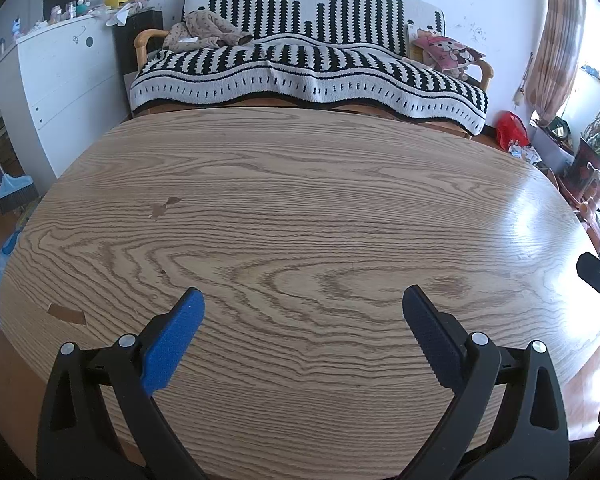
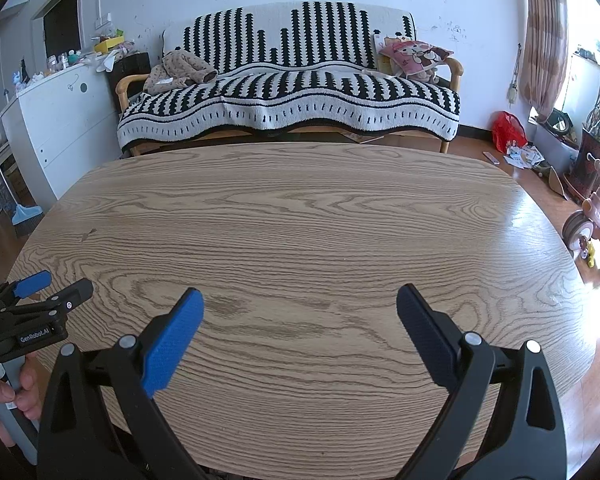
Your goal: Collect trash
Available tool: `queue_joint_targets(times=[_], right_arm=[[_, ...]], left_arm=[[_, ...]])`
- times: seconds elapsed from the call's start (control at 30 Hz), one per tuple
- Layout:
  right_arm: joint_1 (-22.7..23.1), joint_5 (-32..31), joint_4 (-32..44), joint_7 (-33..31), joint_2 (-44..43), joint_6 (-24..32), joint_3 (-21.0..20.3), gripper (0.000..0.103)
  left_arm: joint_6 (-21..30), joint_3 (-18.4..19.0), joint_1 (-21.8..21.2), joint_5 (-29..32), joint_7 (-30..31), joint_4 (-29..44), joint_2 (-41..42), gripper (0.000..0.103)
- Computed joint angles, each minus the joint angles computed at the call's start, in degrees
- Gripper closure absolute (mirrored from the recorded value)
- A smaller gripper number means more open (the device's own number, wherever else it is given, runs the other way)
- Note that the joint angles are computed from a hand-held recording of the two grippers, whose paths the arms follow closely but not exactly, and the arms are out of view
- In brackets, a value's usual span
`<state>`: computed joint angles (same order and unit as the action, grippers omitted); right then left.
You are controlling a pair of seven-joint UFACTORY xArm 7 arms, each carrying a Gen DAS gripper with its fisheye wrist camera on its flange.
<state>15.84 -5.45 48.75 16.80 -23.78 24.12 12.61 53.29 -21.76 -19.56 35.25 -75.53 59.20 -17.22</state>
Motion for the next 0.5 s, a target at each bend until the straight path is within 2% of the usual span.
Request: queue_joint_targets(times=[0.5], right_arm=[[0.0,-0.2,0.0,0.3,-0.1,0.1,0.1,0.009]], left_arm=[[-0.1,0.4,0.0,-0.6,0.9,-0.8,-0.6,0.007]])
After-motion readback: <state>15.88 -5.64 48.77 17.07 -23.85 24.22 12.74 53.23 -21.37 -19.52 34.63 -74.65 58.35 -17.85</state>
